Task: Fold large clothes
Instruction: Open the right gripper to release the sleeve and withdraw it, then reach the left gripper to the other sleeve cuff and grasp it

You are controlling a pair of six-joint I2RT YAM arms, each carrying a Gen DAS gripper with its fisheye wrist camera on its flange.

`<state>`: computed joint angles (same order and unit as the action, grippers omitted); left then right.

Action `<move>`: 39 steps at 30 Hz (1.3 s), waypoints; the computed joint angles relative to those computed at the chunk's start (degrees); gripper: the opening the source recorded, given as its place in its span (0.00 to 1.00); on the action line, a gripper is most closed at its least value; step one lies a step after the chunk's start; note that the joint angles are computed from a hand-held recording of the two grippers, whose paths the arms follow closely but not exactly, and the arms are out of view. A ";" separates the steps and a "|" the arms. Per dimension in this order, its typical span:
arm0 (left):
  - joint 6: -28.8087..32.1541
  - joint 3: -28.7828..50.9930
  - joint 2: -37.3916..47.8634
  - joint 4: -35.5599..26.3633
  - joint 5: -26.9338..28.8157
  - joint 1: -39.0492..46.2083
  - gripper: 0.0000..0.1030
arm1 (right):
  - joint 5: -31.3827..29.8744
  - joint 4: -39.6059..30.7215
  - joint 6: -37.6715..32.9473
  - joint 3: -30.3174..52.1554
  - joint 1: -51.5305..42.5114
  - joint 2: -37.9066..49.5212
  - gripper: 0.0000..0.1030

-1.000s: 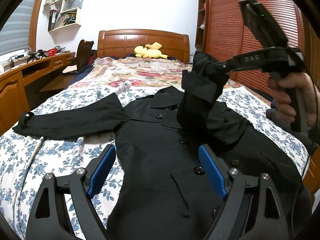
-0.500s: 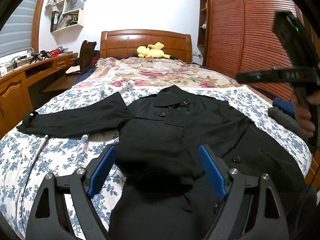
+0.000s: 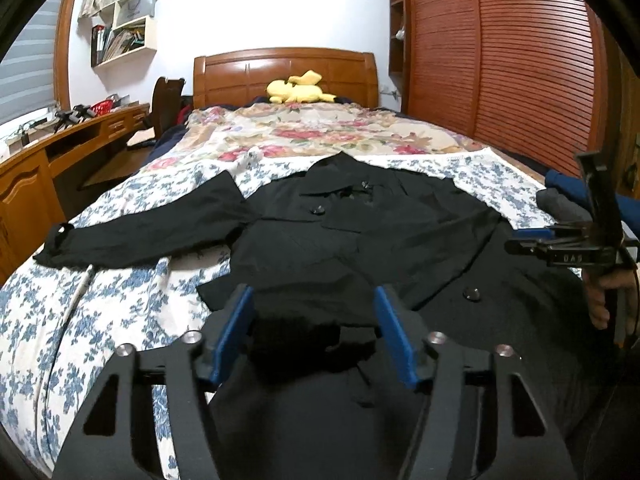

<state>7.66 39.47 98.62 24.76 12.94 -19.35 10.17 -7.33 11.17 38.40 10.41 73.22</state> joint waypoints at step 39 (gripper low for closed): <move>-0.07 -5.39 -9.39 -4.79 -0.84 4.54 0.64 | 0.36 3.87 -1.54 -1.59 4.76 0.37 0.46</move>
<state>7.60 34.08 89.23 19.97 12.10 -14.82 10.52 -3.46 9.63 36.82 15.17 73.59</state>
